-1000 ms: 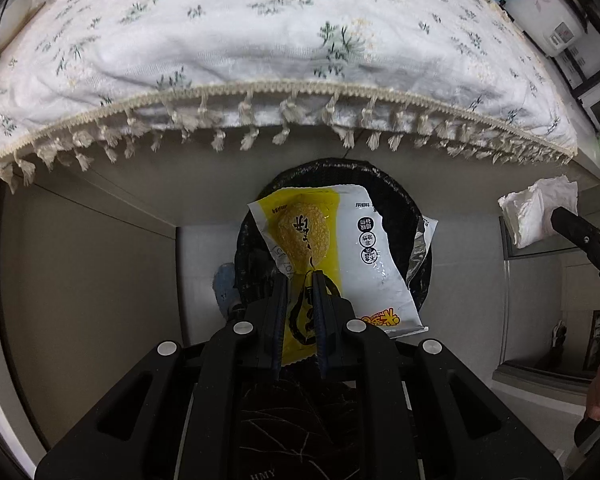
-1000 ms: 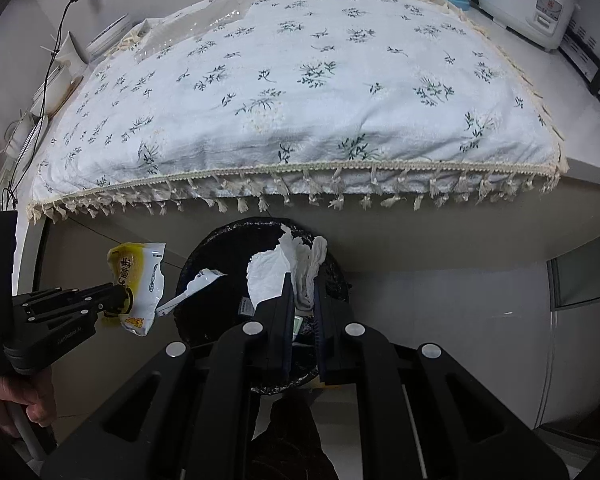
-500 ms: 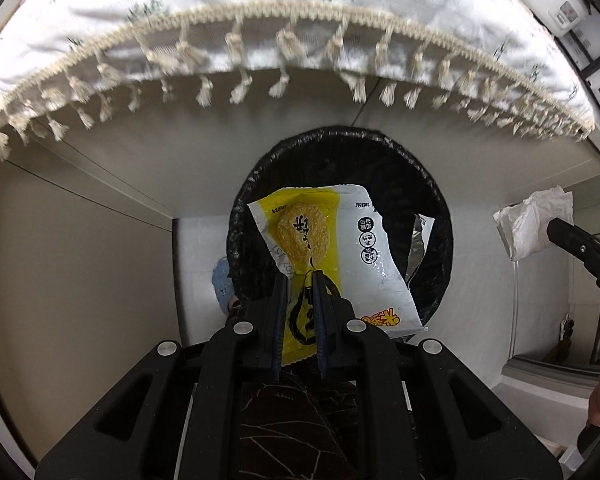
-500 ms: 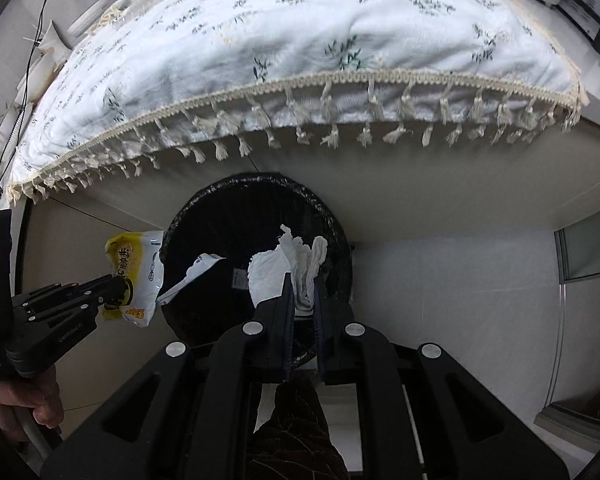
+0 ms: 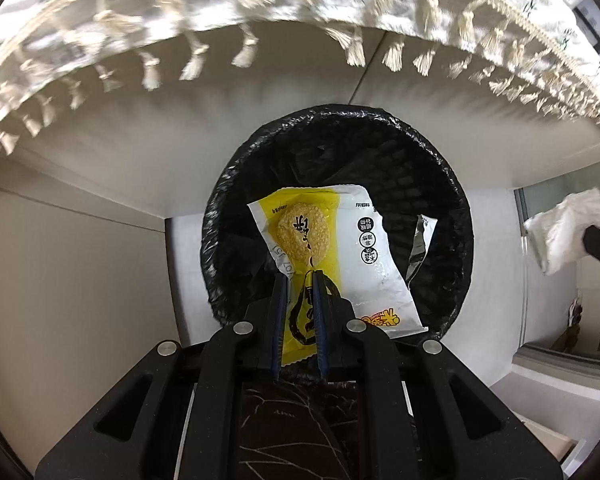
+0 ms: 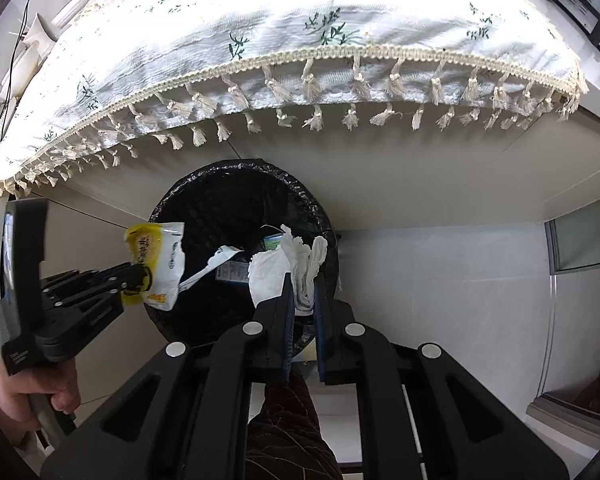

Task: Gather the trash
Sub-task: 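Open the left tool over the bin while the right tool releases the tissue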

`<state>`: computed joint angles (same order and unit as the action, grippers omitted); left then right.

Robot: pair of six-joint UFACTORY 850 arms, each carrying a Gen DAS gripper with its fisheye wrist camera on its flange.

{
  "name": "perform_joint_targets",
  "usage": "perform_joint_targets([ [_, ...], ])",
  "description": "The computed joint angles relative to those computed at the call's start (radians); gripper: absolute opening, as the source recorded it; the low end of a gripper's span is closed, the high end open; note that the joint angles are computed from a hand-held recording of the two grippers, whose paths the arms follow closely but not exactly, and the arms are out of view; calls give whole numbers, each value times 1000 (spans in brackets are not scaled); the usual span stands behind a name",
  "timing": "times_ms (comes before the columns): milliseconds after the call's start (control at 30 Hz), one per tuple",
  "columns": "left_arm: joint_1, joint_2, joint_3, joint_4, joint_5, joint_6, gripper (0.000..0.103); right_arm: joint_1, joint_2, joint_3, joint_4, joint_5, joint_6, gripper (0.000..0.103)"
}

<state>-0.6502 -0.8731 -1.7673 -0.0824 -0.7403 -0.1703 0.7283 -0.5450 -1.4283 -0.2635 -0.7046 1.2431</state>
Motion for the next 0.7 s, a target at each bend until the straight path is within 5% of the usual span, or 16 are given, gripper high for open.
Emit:
perform_joint_targets([
  [367, -26, -38, -47, 10, -10, 60, 20, -2, 7, -4, 1, -23, -9, 8],
  [533, -19, -6, -14, 7, 40, 48, 58, -1, -8, -18, 9, -18, -26, 8],
  [700, -8, 28, 14, -4, 78, 34, 78, -2, -19, -28, 20, -8, -45, 8],
])
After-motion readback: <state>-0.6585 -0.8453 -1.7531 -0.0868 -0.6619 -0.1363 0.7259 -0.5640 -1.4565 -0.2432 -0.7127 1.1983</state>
